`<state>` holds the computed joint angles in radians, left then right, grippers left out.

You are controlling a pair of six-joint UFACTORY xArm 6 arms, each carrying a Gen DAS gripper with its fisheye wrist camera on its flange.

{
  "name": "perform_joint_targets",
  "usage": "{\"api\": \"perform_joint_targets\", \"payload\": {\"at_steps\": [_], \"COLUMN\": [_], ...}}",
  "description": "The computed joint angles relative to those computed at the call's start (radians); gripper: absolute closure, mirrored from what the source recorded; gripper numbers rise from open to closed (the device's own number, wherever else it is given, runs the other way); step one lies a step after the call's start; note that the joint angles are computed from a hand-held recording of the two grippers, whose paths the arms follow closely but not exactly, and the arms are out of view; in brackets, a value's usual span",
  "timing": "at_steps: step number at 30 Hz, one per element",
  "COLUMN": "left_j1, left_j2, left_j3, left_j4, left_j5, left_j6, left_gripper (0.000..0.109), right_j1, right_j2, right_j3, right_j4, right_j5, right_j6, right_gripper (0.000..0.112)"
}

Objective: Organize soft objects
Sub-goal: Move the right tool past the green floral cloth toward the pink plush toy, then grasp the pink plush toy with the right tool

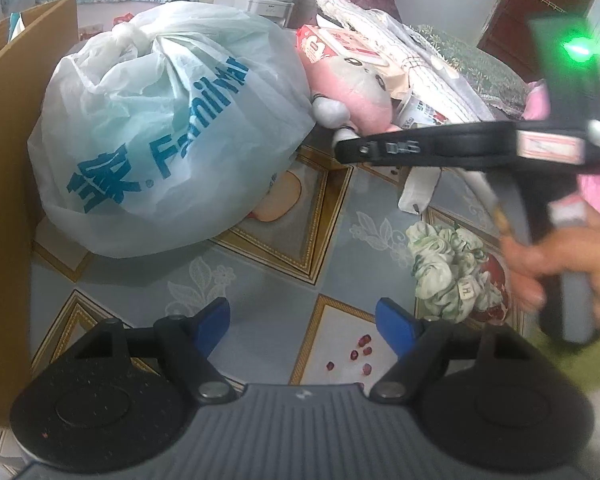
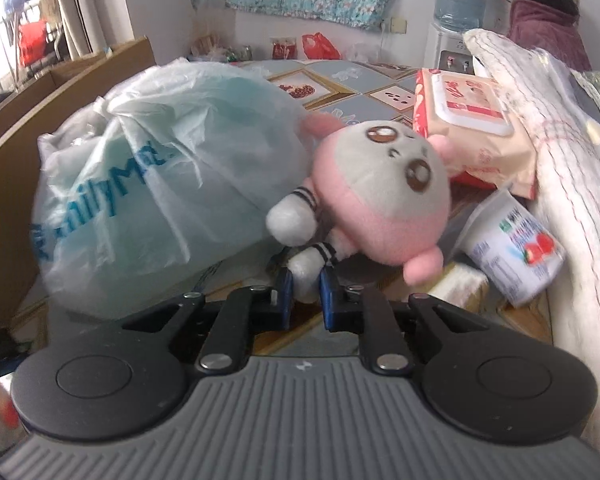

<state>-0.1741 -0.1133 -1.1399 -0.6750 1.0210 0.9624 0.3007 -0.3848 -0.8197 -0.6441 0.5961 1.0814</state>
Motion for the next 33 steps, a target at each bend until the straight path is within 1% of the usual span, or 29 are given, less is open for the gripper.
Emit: {"api": "perform_joint_targets", "payload": {"at_steps": [5, 9, 12, 15, 18, 20, 22, 24, 26, 28, 30, 33], "left_j1": [-0.016, -0.028, -0.027, -0.022, -0.014, -0.009, -0.004, 0.004, 0.015, 0.029, 0.034, 0.039], "left_j2": [-0.014, -0.022, -0.029, -0.036, -0.053, -0.062, -0.067, -0.074, -0.087, -0.097, -0.100, -0.103], "left_j3": [0.016, 0.024, 0.028, 0.029, 0.039, 0.043, 0.044, 0.044, 0.052, 0.057, 0.054, 0.052], "left_j4": [0.013, 0.022, 0.023, 0.029, 0.029, 0.036, 0.037, 0.035, 0.028, 0.019, 0.010, 0.001], "left_j5": [-0.014, -0.026, -0.018, 0.005, 0.025, 0.039, 0.051, 0.063, 0.067, 0.071, 0.074, 0.071], "left_j6": [0.003, -0.002, 0.001, 0.007, 0.024, 0.023, 0.021, 0.023, 0.034, 0.047, 0.052, 0.061], "left_gripper": [0.027, 0.027, 0.027, 0.027, 0.027, 0.027, 0.027, 0.027, 0.027, 0.027, 0.027, 0.027], "right_j1": [0.024, 0.041, 0.055, 0.065, 0.097, 0.120, 0.138, 0.148, 0.146, 0.147, 0.154, 0.168], "right_j2": [-0.119, -0.212, -0.269, -0.313, -0.341, -0.354, -0.359, -0.373, -0.390, -0.413, -0.442, -0.491], "right_j3": [0.091, 0.168, 0.227, 0.291, 0.327, 0.338, 0.340, 0.348, 0.358, 0.363, 0.372, 0.396], "right_j4": [0.036, 0.100, 0.178, 0.299, 0.362, 0.341, 0.351, 0.343, 0.308, 0.234, 0.164, 0.116], "right_j5": [-0.047, -0.115, -0.182, -0.268, -0.310, -0.313, -0.299, -0.291, -0.293, -0.283, -0.269, -0.251], "right_j6": [0.040, 0.057, 0.043, -0.006, -0.029, 0.004, 0.003, 0.027, 0.070, 0.148, 0.231, 0.306], "right_gripper": [0.099, 0.099, 0.099, 0.099, 0.099, 0.095, 0.093, 0.087, 0.076, 0.071, 0.070, 0.070]}}
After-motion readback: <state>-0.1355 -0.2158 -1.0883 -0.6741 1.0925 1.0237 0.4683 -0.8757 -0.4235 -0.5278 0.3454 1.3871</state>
